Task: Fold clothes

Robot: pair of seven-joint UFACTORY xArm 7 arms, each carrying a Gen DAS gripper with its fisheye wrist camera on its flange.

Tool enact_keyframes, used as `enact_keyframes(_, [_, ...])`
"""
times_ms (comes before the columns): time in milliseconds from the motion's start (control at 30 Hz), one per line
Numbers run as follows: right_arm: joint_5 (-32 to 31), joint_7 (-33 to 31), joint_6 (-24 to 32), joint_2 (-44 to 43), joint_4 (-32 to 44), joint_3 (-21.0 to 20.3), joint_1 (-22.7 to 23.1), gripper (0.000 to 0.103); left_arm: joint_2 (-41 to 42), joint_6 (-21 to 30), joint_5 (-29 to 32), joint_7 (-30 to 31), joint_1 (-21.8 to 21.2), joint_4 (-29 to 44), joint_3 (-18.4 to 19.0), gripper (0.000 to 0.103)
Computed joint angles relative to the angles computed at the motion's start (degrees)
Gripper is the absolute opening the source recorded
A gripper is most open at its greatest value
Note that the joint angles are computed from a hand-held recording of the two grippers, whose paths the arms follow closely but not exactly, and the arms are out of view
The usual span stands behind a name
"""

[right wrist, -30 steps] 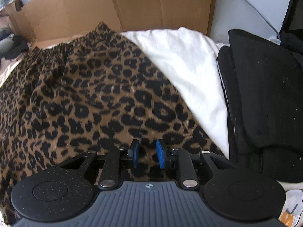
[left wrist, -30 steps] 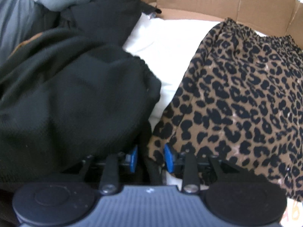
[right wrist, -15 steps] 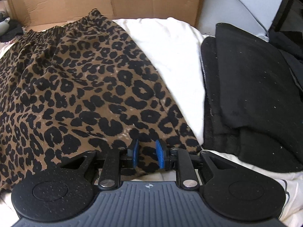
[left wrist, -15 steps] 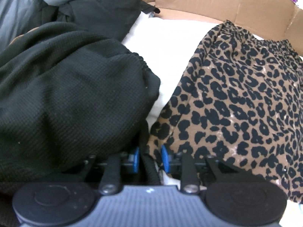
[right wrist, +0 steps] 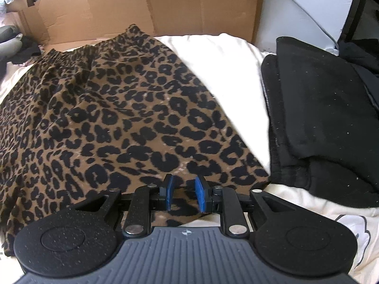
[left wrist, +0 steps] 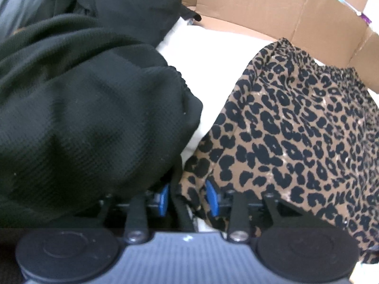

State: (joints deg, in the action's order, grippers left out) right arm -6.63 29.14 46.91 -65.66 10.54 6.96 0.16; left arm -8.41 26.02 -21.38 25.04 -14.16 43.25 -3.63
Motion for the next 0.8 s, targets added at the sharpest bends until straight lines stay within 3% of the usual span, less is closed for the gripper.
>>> enact_keyframes(233, [0.78, 0.63, 0.79, -1.94, -1.71, 0.22, 1.26, 0.026, -1.72, 0.42, -10.47, 8.47, -1.07, -1.05, 2.23, 0.026])
enact_keyframes(500, [0.39, 3.77, 0.99, -4.55, -3.46, 1.83, 1.19, 0.027, -4.98, -2.20, -0.60, 3.86, -0.20, -2.97, -0.09, 0.025])
enact_keyframes(800, [-0.11, 3.62, 0.78, -5.45, -4.09, 1.05, 1.65, 0.027, -5.84, -1.75, -2.32, 8.67, -4.96, -1.69, 1.70, 0.026])
